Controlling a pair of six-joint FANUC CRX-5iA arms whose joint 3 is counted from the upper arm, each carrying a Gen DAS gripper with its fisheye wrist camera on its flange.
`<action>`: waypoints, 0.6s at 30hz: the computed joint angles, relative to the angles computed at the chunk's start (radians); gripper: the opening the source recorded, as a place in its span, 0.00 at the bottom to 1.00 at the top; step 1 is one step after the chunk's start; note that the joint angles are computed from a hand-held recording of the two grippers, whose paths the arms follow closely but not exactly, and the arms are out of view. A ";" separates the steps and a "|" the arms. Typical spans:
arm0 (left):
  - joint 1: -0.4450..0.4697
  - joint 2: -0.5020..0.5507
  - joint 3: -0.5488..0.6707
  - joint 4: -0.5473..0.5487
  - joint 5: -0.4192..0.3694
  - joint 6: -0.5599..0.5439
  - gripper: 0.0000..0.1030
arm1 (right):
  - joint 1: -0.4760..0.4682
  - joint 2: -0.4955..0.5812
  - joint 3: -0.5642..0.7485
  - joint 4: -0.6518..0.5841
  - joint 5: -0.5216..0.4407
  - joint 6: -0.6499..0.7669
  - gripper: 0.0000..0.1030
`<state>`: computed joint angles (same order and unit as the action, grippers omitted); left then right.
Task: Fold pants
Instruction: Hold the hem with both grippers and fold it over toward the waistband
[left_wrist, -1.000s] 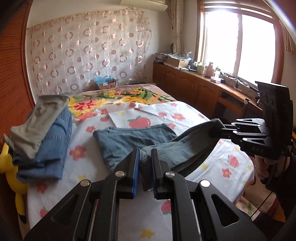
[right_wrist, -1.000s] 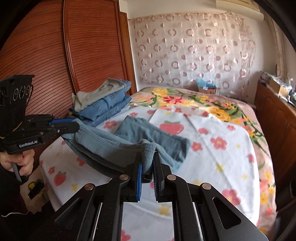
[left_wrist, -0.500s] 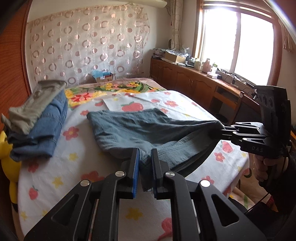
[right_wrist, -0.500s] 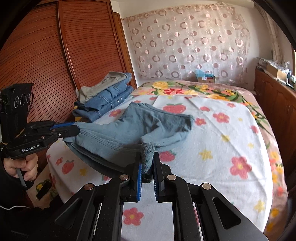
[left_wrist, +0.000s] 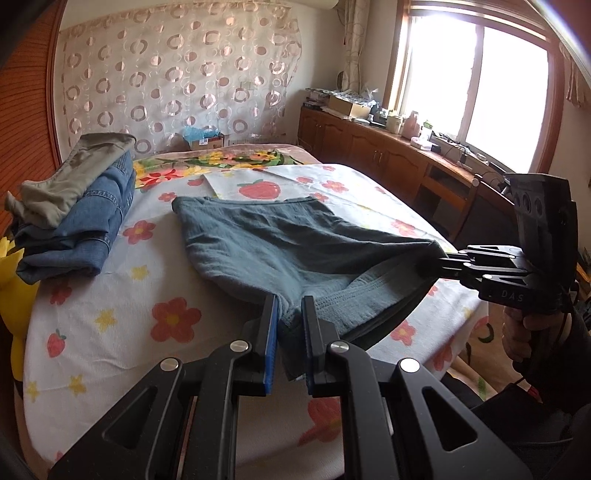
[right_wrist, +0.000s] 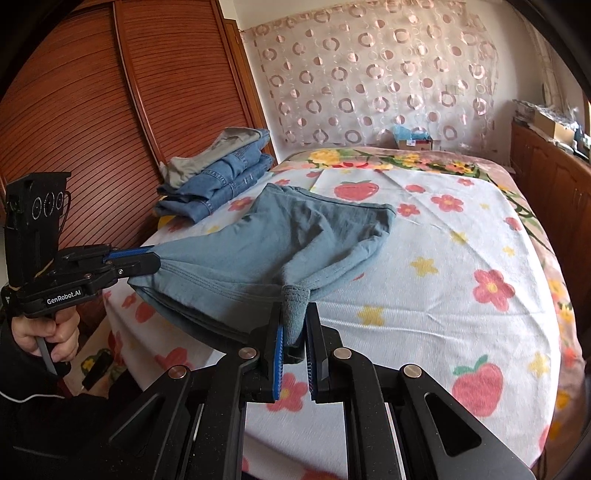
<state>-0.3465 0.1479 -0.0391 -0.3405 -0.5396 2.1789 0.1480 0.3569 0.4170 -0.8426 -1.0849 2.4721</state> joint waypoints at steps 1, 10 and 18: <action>-0.002 -0.004 0.001 0.004 -0.001 -0.002 0.13 | -0.002 -0.006 -0.007 -0.004 0.002 0.005 0.10; -0.017 -0.011 0.024 -0.039 -0.007 0.014 0.13 | -0.026 -0.014 -0.017 -0.044 0.014 0.034 0.10; 0.013 0.013 0.032 -0.017 -0.002 0.001 0.13 | -0.003 0.009 0.005 -0.029 0.038 0.024 0.10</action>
